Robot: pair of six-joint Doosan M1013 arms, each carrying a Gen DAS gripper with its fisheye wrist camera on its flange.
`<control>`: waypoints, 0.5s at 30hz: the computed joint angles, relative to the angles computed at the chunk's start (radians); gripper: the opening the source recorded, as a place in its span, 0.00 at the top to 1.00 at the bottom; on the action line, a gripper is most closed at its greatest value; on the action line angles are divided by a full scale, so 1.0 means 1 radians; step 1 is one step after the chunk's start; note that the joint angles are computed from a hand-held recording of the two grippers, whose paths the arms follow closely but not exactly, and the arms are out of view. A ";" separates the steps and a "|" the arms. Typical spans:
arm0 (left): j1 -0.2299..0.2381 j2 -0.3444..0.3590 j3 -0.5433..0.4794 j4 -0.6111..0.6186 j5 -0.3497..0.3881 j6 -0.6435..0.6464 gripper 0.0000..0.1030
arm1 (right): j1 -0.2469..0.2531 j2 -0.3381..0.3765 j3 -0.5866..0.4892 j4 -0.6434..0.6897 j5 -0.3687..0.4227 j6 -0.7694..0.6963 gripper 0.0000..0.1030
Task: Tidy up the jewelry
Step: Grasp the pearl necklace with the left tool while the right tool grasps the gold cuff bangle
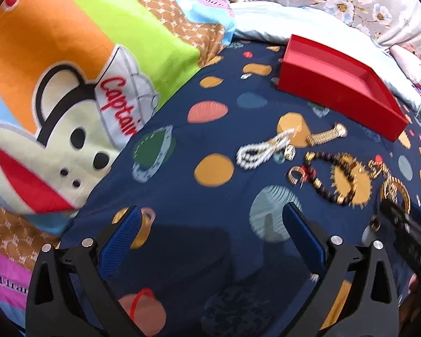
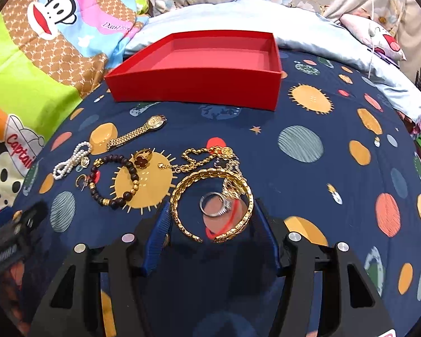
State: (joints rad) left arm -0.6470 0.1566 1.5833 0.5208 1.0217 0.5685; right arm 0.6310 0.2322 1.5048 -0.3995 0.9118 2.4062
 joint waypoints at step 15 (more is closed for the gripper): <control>0.070 0.054 -0.013 -0.121 -0.237 0.258 0.30 | -0.003 -0.078 0.056 0.033 -0.001 0.037 0.44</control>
